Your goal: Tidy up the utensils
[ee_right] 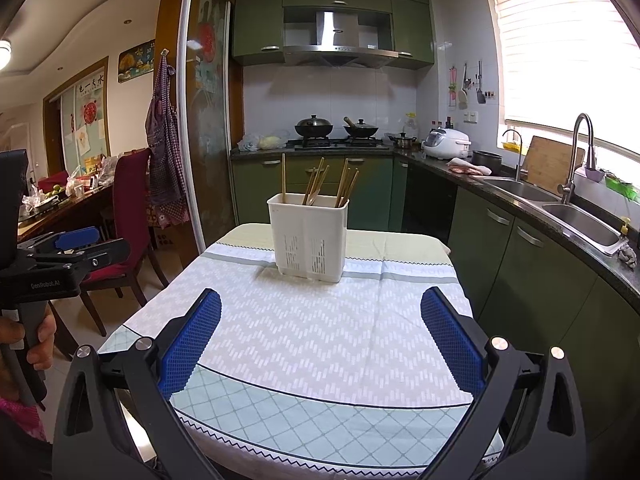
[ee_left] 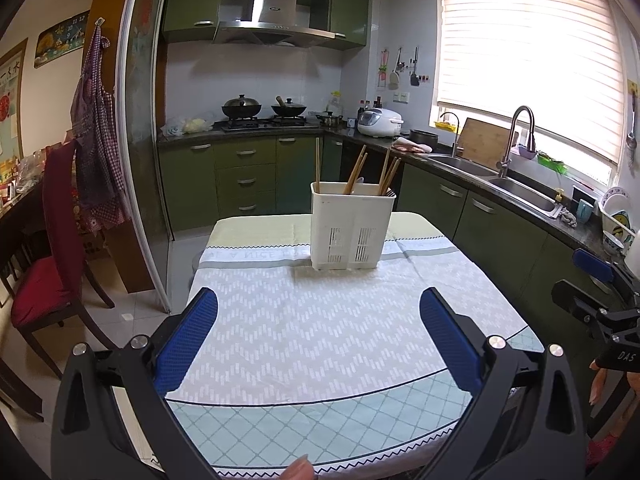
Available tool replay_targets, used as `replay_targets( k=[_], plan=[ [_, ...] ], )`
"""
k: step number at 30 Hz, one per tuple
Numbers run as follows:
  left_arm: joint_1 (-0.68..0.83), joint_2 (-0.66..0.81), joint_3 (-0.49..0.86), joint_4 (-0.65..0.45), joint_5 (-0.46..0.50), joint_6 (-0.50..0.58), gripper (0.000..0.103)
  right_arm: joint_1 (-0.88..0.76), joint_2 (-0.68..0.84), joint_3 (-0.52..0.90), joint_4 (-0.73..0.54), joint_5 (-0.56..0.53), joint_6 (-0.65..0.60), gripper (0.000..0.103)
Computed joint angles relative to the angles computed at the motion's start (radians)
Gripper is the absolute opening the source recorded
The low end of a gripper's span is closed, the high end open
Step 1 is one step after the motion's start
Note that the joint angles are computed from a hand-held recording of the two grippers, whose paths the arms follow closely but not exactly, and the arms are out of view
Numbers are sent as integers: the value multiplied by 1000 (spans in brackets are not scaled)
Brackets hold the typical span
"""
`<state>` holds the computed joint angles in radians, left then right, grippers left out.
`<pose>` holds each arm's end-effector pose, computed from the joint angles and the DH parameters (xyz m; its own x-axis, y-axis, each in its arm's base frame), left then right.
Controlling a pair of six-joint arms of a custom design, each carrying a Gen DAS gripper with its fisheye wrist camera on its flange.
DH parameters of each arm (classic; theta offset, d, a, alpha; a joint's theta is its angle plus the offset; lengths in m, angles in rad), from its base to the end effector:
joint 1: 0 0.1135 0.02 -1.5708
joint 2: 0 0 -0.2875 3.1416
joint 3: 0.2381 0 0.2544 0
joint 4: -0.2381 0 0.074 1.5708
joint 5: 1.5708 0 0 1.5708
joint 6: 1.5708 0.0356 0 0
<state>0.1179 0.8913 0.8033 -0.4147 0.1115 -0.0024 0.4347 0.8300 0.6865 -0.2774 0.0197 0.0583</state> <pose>0.1859 0.0180 0.3225 -0.4784 -0.0591 -0.8762 -0.0212 0.9982 -0.0557 0.1629 0.0749 0.3049 -0.3935 -0.1185 -0.9116 -0.3825 0.9229 0.0452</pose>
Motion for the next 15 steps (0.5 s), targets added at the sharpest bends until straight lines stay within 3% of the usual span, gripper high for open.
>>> replay_targets(
  k=[15],
  plan=[
    [-13, 1, 0, -1, -33, 10, 96, -2, 1, -5, 7, 1, 1, 99]
  ],
)
